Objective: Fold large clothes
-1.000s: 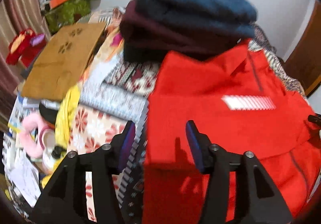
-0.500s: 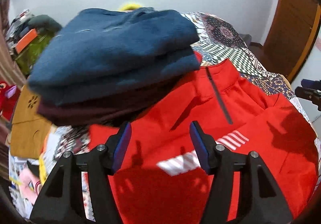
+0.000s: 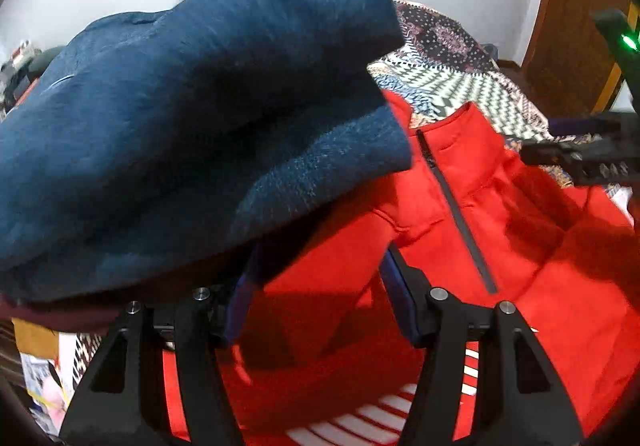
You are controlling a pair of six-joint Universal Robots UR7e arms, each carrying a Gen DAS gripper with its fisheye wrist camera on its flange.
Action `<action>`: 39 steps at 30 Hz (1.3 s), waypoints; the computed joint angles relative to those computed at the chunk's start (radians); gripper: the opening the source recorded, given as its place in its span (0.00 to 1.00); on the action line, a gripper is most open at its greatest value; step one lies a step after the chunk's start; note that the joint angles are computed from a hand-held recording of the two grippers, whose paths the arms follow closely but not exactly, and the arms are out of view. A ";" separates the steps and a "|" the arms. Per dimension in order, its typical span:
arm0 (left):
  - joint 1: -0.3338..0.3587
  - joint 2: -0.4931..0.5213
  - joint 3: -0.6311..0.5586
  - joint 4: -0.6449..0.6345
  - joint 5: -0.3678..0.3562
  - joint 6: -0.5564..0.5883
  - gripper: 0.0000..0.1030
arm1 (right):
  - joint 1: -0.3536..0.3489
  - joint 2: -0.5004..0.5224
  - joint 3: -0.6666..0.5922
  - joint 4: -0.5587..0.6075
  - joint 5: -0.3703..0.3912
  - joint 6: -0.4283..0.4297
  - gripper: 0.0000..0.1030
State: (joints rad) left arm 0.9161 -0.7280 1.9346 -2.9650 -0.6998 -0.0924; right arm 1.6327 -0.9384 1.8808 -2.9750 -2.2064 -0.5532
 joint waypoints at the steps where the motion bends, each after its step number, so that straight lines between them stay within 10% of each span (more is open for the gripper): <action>1: 0.005 0.011 -0.007 -0.005 0.004 0.011 0.58 | -0.001 0.019 -0.014 -0.007 -0.012 -0.008 0.73; 6: 0.018 0.040 -0.012 -0.083 0.009 0.070 0.51 | -0.041 0.052 -0.058 0.037 0.062 0.049 0.70; 13: 0.027 0.001 0.019 -0.121 -0.062 0.018 0.13 | -0.054 -0.020 -0.030 0.168 0.181 0.146 0.14; 26: -0.077 -0.203 0.219 -0.058 -0.135 -0.106 0.00 | 0.042 -0.397 0.312 0.089 0.315 0.143 0.09; 39: -0.182 -0.446 0.486 0.128 -0.153 -0.384 0.01 | 0.009 -0.535 0.642 -0.073 0.230 0.093 0.09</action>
